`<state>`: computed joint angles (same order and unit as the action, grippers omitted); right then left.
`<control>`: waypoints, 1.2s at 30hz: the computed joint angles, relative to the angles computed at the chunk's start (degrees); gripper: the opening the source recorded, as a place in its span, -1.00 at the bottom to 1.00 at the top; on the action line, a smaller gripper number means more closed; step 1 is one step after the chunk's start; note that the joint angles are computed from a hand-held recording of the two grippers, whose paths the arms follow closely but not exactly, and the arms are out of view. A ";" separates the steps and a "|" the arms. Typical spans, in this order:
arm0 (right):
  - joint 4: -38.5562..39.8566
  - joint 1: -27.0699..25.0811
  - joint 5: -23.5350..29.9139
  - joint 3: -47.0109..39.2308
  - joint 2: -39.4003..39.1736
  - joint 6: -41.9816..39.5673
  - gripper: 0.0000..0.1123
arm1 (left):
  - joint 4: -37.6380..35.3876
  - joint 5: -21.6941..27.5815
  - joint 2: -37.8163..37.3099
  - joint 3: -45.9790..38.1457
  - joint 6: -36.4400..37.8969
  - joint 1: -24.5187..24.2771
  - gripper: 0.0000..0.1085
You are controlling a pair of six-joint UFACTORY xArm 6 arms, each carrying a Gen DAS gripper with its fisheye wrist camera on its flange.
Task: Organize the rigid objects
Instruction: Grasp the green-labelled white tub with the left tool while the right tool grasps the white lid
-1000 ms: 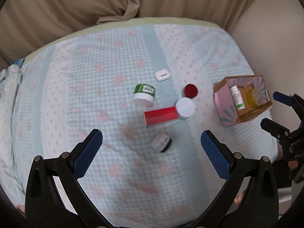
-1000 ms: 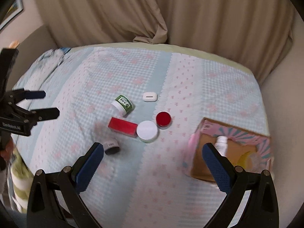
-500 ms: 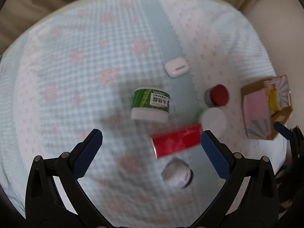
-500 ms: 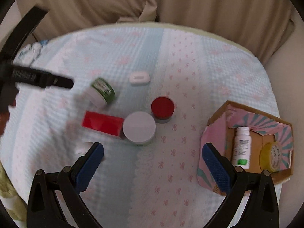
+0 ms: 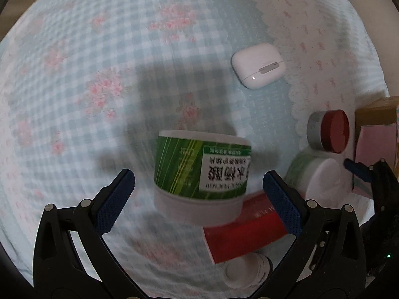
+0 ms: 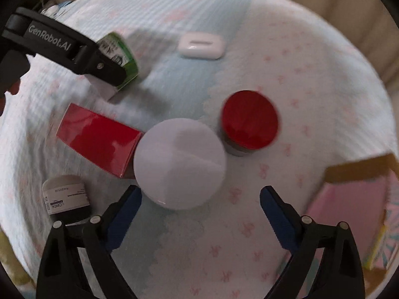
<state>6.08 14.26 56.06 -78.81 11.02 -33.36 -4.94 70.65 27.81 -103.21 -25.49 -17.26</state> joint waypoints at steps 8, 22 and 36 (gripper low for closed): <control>1.72 0.54 1.35 -3.71 4.32 -7.26 0.42 | 0.29 1.09 4.34 -4.77 -0.56 0.11 0.63; 1.28 2.29 -0.21 -1.19 2.34 -9.62 0.18 | 1.12 3.71 10.63 -13.87 -2.61 -1.06 0.26; -0.55 2.92 -3.38 2.70 -2.90 -5.32 0.17 | 3.70 -0.93 -0.14 -2.28 -5.17 -3.57 0.26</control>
<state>5.53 17.18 52.68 -76.11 8.12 -38.68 -1.24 69.72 27.67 -105.49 -30.66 -20.83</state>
